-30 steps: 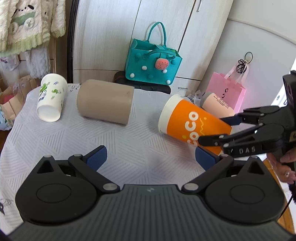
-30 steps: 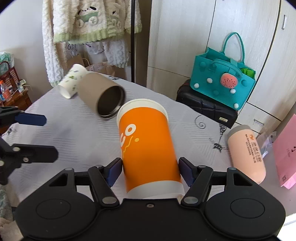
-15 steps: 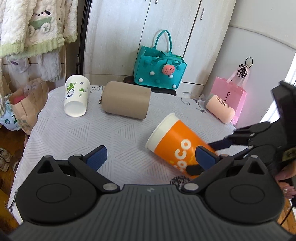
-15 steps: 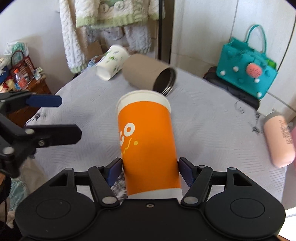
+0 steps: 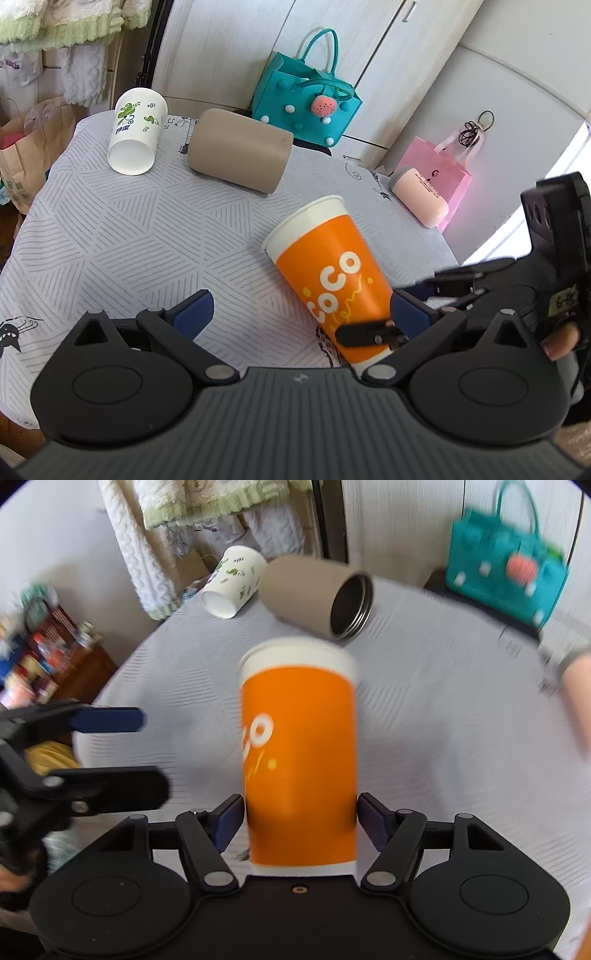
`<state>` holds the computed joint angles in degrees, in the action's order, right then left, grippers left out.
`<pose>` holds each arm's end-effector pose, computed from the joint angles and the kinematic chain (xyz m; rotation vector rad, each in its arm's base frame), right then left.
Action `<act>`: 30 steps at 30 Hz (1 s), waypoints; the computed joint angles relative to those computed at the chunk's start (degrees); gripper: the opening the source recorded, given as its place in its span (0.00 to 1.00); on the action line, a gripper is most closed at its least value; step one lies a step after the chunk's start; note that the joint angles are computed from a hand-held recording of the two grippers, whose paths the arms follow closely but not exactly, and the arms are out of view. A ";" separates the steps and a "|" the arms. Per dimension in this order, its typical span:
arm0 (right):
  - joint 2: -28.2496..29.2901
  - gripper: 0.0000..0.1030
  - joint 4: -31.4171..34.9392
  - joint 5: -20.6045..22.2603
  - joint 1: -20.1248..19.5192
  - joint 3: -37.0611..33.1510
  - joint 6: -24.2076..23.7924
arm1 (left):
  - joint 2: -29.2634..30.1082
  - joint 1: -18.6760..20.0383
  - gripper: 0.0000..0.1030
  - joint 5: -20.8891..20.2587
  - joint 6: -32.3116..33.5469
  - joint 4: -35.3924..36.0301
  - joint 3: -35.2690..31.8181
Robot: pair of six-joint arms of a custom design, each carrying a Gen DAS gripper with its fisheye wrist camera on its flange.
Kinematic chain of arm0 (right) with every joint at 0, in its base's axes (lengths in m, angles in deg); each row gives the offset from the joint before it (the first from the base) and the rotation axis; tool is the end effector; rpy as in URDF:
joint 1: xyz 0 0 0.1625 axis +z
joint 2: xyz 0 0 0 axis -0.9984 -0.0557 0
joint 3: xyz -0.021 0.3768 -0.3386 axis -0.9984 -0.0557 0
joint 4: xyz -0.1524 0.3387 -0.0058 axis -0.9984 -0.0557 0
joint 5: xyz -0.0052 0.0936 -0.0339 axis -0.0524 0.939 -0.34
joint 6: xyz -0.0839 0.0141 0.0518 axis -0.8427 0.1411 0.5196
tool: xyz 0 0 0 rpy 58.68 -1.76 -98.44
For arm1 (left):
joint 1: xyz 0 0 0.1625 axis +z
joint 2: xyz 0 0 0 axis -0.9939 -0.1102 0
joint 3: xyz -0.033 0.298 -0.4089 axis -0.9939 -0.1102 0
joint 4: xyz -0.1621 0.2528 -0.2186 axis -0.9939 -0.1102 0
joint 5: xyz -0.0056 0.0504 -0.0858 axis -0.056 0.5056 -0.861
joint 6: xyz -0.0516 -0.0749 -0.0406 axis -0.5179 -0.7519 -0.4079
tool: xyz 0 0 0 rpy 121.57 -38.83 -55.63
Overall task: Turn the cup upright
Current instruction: 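Lift and rotate the orange cup upright with the right gripper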
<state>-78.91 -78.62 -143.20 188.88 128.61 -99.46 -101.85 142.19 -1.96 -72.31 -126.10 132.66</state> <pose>0.2519 -0.7007 0.1226 0.9799 -2.5963 0.1380 -0.1443 -0.5994 0.2064 0.2367 2.5921 -1.0686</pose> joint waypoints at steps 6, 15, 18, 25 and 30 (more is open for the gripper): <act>-0.81 0.77 -0.22 2.37 -1.03 1.16 -0.99 | 1.18 1.77 1.00 -4.07 -2.21 1.73 -2.10; -1.12 0.88 1.24 5.99 -1.48 -1.16 -6.04 | 3.37 4.22 0.97 -9.42 -5.61 4.77 -6.61; -0.38 0.88 3.32 6.88 -1.62 -3.10 -7.15 | 4.02 5.14 0.97 -11.18 -7.29 5.98 -8.17; 0.19 0.72 6.51 8.45 -2.56 -5.06 -7.52 | 5.22 6.84 0.89 -15.37 -9.54 6.92 -9.73; -0.95 0.72 1.27 9.73 -3.05 -1.36 -10.58 | 5.55 7.05 0.78 -17.80 -7.26 5.70 -9.42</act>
